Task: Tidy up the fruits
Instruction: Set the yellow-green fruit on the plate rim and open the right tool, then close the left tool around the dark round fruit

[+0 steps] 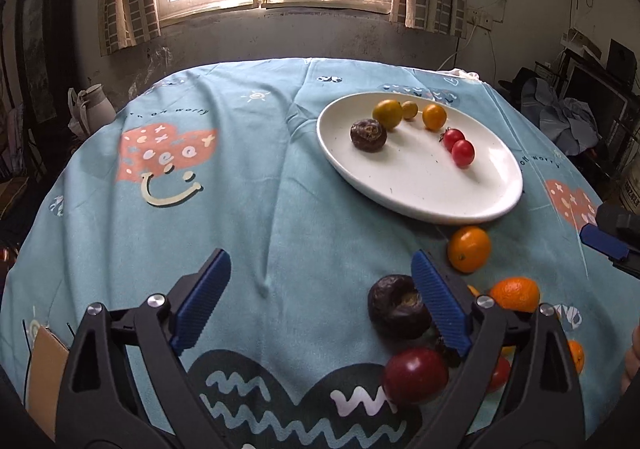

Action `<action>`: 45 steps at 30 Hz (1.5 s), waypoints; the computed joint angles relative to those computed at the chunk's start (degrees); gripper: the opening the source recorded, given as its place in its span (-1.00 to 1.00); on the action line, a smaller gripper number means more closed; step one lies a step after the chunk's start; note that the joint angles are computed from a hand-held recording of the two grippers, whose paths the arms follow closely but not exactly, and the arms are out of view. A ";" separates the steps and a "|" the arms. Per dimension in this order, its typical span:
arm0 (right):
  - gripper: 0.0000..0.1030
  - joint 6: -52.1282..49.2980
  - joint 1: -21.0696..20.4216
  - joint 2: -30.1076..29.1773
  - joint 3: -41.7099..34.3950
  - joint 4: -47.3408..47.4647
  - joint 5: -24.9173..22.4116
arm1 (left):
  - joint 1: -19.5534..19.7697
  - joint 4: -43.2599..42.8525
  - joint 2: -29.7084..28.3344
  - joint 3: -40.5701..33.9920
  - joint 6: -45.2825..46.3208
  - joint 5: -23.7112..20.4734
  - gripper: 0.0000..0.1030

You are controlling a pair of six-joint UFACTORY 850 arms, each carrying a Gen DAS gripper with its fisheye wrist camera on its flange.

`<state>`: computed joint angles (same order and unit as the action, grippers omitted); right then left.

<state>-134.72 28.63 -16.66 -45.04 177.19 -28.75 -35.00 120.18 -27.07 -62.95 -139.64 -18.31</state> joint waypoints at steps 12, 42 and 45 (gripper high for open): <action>0.40 11.46 -2.47 -1.25 -0.86 -8.41 1.63 | -0.89 -15.18 -3.24 -3.70 20.95 5.64 0.81; 0.40 12.09 -2.57 -2.02 -1.32 -9.04 2.18 | 0.82 -20.91 -4.71 -4.10 27.27 1.86 0.50; 0.40 11.96 -2.42 -2.15 -1.55 -9.54 2.36 | 2.28 -16.38 -4.80 -3.95 21.61 5.65 0.32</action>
